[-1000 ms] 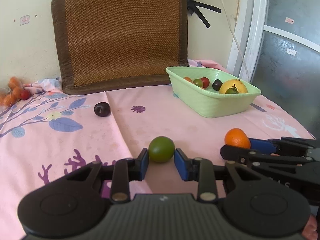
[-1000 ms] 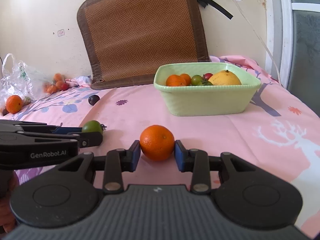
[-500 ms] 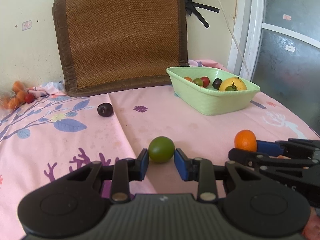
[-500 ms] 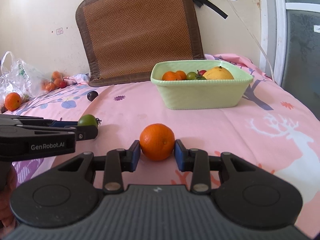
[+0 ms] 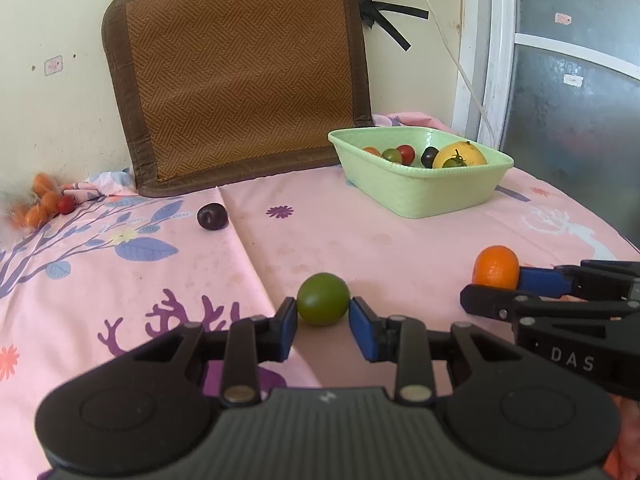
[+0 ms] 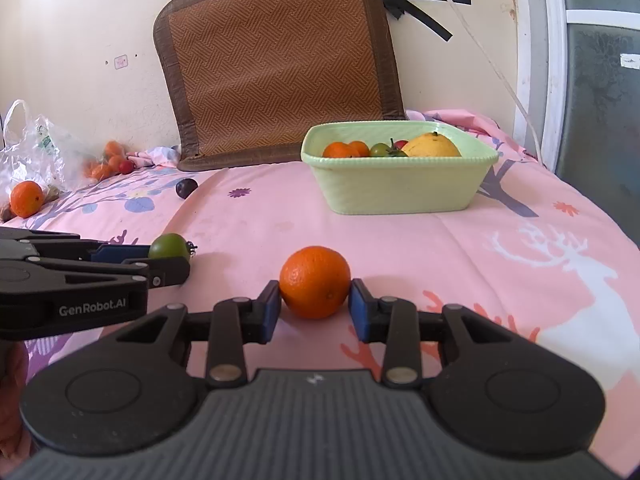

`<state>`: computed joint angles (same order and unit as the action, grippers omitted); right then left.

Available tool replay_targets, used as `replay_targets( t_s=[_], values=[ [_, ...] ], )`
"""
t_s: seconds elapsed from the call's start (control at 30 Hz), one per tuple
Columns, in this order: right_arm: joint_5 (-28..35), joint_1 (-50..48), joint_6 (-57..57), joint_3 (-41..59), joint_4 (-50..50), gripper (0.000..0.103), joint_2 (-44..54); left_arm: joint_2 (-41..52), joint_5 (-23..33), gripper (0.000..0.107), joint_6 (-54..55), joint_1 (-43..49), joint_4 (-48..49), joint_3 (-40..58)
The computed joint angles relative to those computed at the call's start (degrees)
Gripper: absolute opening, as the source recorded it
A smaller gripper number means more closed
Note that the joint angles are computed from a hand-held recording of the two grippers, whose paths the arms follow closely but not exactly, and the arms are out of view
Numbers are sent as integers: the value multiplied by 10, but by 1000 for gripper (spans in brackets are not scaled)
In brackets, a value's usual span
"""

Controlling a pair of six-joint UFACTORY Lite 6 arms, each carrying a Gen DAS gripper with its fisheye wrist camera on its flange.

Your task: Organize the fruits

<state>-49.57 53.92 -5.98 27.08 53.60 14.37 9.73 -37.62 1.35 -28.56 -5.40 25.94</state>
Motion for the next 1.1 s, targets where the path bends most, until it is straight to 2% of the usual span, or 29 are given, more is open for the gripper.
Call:
replay_targets(
  t_s=[0.3,0.77,1.0,1.1],
  values=[
    [-1,4,5,0,-8,46,3,7,9,31,11,-1,-4,10],
    [-1,-3,23,-10,-30,48,-5,9,7,37,16,0,-1,11],
    [-2,-1,20,-10,-25,48,-4,5,-5,47,27,-5,-20,2],
    [-3,-1,20,-10,-25,48,-5,1,-7,47,18,-1,-13,-2]
  ],
)
